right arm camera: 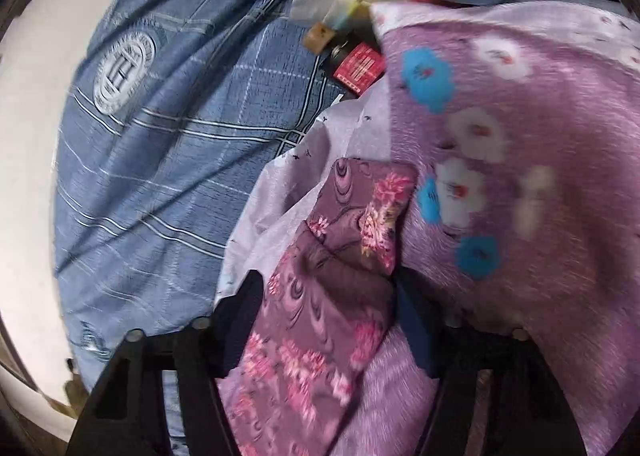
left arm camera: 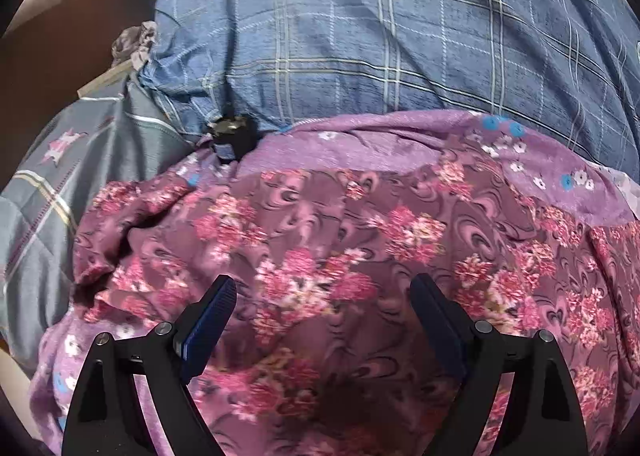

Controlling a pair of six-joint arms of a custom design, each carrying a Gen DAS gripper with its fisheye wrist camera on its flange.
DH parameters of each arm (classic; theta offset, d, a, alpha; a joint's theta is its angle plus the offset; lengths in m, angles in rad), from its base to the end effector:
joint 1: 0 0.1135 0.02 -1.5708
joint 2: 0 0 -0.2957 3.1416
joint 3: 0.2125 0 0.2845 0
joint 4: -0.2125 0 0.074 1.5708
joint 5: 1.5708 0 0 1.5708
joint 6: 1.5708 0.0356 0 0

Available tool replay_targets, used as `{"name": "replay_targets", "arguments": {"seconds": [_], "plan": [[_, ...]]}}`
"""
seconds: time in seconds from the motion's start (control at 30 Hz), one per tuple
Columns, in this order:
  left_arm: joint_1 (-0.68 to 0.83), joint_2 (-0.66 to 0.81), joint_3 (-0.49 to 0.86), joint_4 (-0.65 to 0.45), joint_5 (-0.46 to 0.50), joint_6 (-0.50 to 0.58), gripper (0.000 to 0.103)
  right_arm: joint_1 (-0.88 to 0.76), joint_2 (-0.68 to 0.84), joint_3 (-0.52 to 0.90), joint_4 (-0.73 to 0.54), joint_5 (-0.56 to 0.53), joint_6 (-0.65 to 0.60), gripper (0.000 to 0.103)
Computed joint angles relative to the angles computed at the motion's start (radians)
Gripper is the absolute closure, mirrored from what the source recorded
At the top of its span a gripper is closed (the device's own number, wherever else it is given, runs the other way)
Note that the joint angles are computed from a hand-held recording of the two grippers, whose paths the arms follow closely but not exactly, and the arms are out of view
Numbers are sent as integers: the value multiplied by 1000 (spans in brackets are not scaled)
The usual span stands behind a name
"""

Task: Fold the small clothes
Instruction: 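Grasp the garment edge with the right gripper and lift it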

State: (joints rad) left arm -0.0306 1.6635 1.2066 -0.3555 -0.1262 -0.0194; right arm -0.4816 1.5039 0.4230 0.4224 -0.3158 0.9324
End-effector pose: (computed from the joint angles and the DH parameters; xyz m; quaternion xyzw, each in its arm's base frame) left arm 0.3986 -0.0077 0.2597 -0.0181 0.9272 0.0493 0.3708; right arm 0.2438 -0.1150 0.1254 0.5232 0.7191 0.2348 0.3925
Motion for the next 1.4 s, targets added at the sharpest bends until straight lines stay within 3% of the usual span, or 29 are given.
{"name": "replay_targets", "arguments": {"seconds": [0.03,0.07,0.1,0.2,0.33,0.4,0.47,0.57,0.7,0.77,0.97,1.07,1.2,1.33,1.4], "plan": [[-7,-23,-15,-3,-15,-2,15,12,4,10,-11,16,-13,74],[4,-22,-14,5,-34,9,15,24,19,22,-20,21,-21,91],[6,-34,-22,6,-49,8,15,33,22,26,-28,15,-17,99],[55,-19,5,-3,-80,1,15,117,-105,5,-64,115,-13,99],[128,7,44,-5,-91,-33,15,357,-395,14,-131,262,-41,99],[158,21,59,1,-102,-38,15,537,-502,45,-157,432,-87,99],[179,31,67,0,-96,-37,15,759,-576,89,-156,681,-172,99],[202,51,77,0,-76,-20,15,984,-610,141,-90,984,-314,100],[207,80,78,29,-92,43,15,1138,-662,130,61,1328,-499,100],[211,97,87,34,-98,61,15,1118,-673,129,58,1392,-492,100],[187,111,79,58,-145,80,15,855,-827,95,-333,1313,-135,100],[154,127,79,65,-174,89,15,654,-914,70,-480,1165,-47,100],[111,132,70,70,-206,96,15,405,-968,26,-561,996,-39,100],[78,114,40,99,-227,110,15,171,-964,-12,-571,756,-2,100],[72,106,36,94,-217,98,15,176,-927,-2,-554,717,-30,100]]}}
